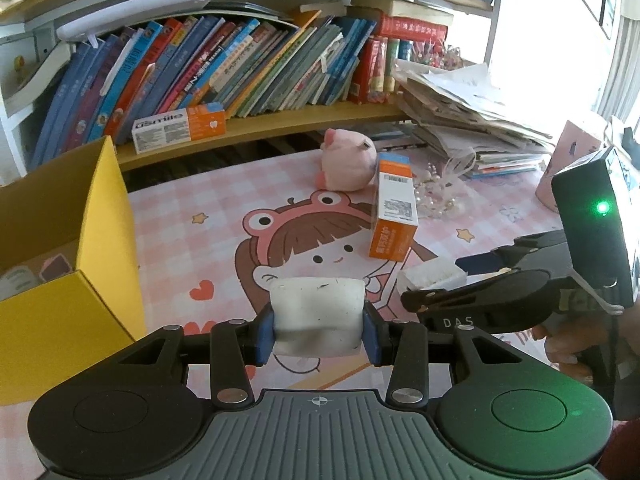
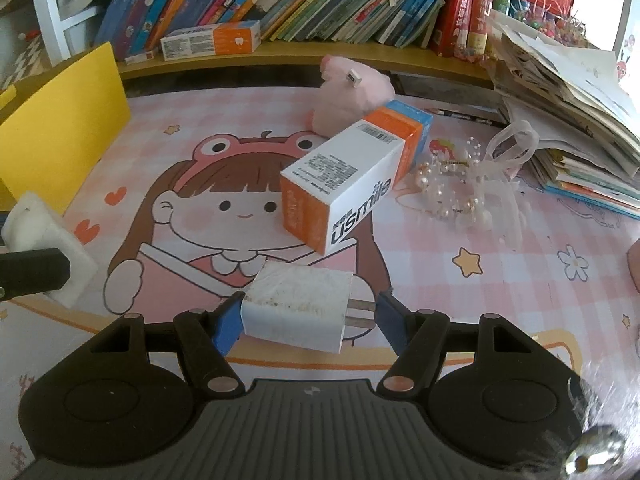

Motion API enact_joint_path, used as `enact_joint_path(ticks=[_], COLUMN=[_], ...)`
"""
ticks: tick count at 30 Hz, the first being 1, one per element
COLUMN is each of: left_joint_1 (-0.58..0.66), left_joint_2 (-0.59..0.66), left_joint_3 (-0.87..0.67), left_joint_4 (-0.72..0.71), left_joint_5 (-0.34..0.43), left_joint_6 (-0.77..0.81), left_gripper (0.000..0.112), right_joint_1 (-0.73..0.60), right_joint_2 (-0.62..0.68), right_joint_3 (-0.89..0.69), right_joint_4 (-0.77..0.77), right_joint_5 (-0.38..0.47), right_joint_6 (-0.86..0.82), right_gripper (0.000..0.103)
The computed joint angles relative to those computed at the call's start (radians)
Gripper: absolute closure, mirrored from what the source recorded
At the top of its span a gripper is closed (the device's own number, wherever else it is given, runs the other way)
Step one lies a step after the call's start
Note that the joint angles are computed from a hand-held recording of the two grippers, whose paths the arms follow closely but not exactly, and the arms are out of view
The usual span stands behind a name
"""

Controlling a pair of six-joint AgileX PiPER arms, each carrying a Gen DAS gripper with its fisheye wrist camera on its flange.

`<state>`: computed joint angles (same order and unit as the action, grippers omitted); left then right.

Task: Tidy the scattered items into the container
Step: 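Lift and carry the eraser and charger with both tools over the yellow box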

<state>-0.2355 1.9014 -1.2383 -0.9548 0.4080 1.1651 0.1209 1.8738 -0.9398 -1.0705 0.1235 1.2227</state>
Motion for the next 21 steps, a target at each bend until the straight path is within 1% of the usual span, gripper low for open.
enact_joint_path(ticks=[5, 11, 15, 19, 21], left_joint_1=[0.018, 0.053, 0.095, 0.156, 0.193], left_joint_2=[-0.025, -0.063, -0.087, -0.105, -0.115], left_joint_3=[0.035, 0.084, 0.119, 0.141, 0.151], left_joint_4=[-0.053, -0.132, -0.179, -0.196, -0.208], left_joint_5=[0.010, 0.041, 0.079, 0.132, 0.161], left_joint_6=[0.066, 0.168, 0.238, 0.291, 0.323], left_gripper=[0.071, 0.071, 0.071, 0.071, 0.071], right_joint_1=[0.024, 0.074, 0.124, 0.196, 0.240], right_joint_2=[-0.036, -0.083, -0.106, -0.123, -0.130], right_joint_3=[0.029, 0.067, 0.081, 0.076, 0.066], right_joint_4=[-0.069, -0.033, -0.010, 0.003, 0.033], right_joint_5=[0.011, 0.033, 0.064, 0.122, 0.151], right_joint_6=[0.082, 0.079, 0.088, 0.123, 0.118], right_gripper=[0.036, 0.036, 0.036, 0.036, 0.036])
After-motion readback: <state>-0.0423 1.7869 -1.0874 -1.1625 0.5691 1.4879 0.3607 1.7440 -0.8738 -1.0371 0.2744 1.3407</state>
